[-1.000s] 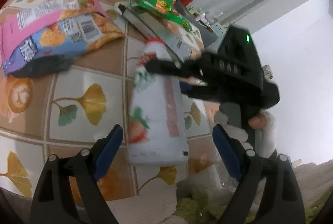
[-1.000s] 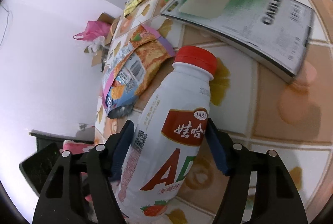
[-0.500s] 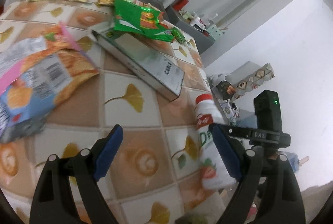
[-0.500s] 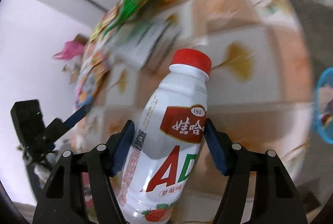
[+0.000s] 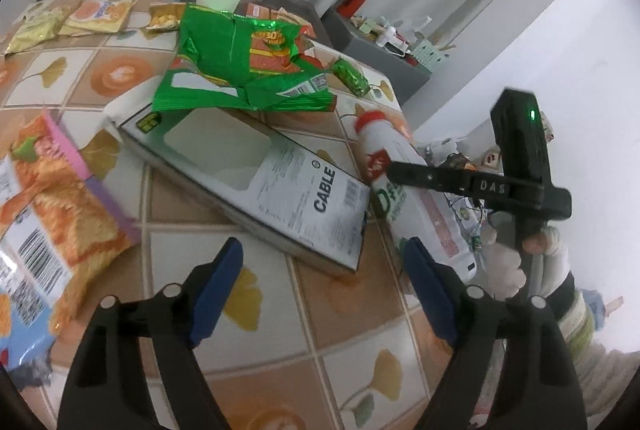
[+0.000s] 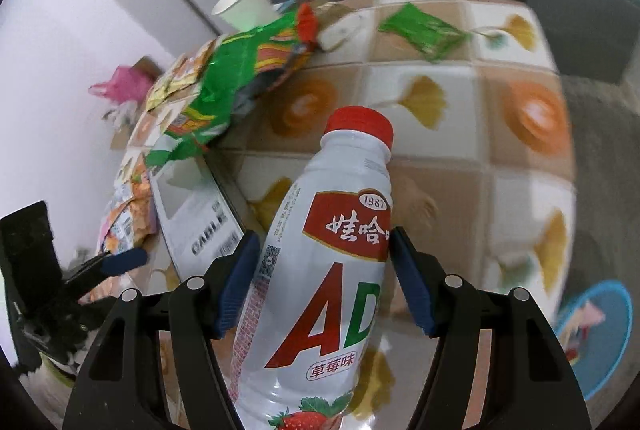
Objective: Collect trash
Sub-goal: 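Grasp the white CABLE box with the left gripper while the right gripper holds the bottle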
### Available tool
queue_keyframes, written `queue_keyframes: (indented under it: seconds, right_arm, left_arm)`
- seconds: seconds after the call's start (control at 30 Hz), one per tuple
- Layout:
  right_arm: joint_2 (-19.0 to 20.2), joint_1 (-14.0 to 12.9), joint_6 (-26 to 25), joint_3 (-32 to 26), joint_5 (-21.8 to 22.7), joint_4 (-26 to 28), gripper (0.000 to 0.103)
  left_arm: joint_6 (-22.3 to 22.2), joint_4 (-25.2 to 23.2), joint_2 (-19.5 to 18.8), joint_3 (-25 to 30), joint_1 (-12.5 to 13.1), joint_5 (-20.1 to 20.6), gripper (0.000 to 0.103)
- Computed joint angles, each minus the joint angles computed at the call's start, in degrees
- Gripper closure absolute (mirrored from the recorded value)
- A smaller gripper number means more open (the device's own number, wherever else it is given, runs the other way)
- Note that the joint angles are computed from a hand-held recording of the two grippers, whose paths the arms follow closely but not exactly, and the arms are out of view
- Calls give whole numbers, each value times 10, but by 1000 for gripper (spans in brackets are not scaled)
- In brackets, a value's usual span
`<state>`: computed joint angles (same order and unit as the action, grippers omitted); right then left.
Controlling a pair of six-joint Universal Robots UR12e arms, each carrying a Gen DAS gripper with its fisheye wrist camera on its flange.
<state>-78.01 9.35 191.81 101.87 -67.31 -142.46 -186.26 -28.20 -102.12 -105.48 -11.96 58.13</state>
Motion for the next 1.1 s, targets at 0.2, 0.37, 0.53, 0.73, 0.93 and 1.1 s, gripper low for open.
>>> queue_keyframes:
  seconds: [0.2,0.37,0.53,0.73,0.93,1.1]
  right_arm:
    - [11,-9,-55,-22,78,65,41]
    - [2,-5,-88,-10,117,88,41]
    - [-9,9,-89,-5,82,83,41]
    - [-5,16,-86,-26,-22,74,41]
    - [34,28,-180,-84,-61,122,41]
    - [54,38,-277,-123,-43,181,41]
  left_arm:
    - [-23,5,-14,11,-5,24,32]
    - [-16,-9,-7,0,1,-12,35]
    - [-12,-13,1,-8,-3,-6,35]
    - [-40,7,7,-10,-1,37,35]
    - [-63,-4,-10,13,-3,78,35]
    - [-72,-19,-24,28,-2,89,35]
